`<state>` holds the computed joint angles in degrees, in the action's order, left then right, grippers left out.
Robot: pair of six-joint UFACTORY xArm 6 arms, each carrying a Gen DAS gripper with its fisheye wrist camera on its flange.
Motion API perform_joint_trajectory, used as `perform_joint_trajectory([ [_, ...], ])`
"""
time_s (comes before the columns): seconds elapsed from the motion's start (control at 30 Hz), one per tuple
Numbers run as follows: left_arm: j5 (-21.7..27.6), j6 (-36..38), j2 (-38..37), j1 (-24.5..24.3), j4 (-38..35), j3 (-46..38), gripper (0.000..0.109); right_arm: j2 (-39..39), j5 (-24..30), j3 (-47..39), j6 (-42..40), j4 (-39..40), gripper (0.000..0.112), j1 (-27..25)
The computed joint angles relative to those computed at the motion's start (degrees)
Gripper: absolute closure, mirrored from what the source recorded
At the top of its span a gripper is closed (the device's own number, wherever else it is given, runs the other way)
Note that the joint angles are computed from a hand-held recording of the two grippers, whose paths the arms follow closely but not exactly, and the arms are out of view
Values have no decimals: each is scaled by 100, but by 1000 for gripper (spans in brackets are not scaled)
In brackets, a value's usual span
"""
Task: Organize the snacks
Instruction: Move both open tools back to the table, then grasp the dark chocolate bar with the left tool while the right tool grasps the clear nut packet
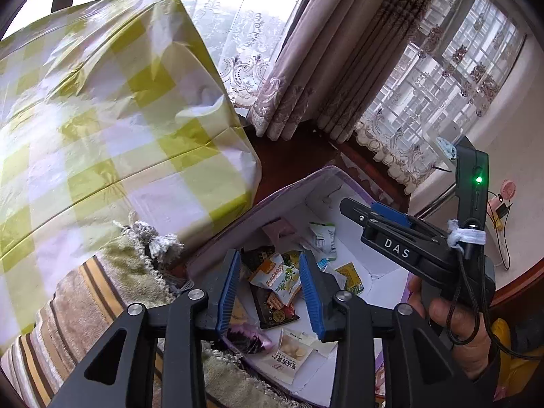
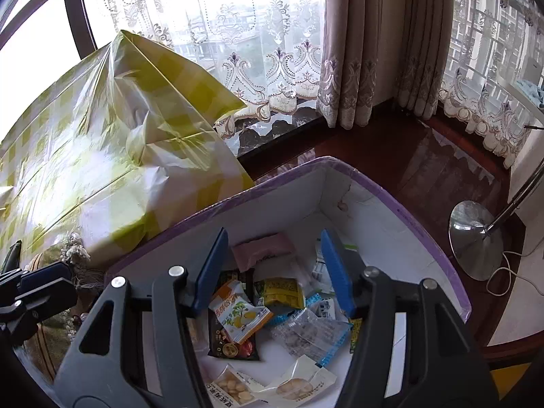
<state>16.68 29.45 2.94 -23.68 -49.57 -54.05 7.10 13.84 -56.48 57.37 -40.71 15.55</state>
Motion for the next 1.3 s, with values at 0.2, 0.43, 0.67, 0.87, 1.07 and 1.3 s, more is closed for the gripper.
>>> perform_joint_trajectory([
  [0.2, -304, -224, -425, 92, 180, 465, 71, -101, -206, 80, -541, 673, 51, 126],
  [0.43, -751, -1097, -1235, 464, 840, 1393, 67, -290, -399, 154, -655, 873, 46, 602],
  [0.67, -1094, -2320, -2318, 1172, 1850, 2488, 64, -88, -346, -138, -1202, 1498, 43, 1336],
  [0.87, -1179, -4052, -3098, 2086, 3656, 3143, 46, 114, -239, -404, -1196, 1609, 33, 1892],
  [1.07, -404, -5177, -2901, 3122, 5260, 2863, 33, 284, -235, -644, -1278, 1522, 33, 2327],
  [1.3, 211, -4301, -2021, 3318, 4681, 2110, 33, 569, 209, -1085, -1433, 1044, 30, 2710],
])
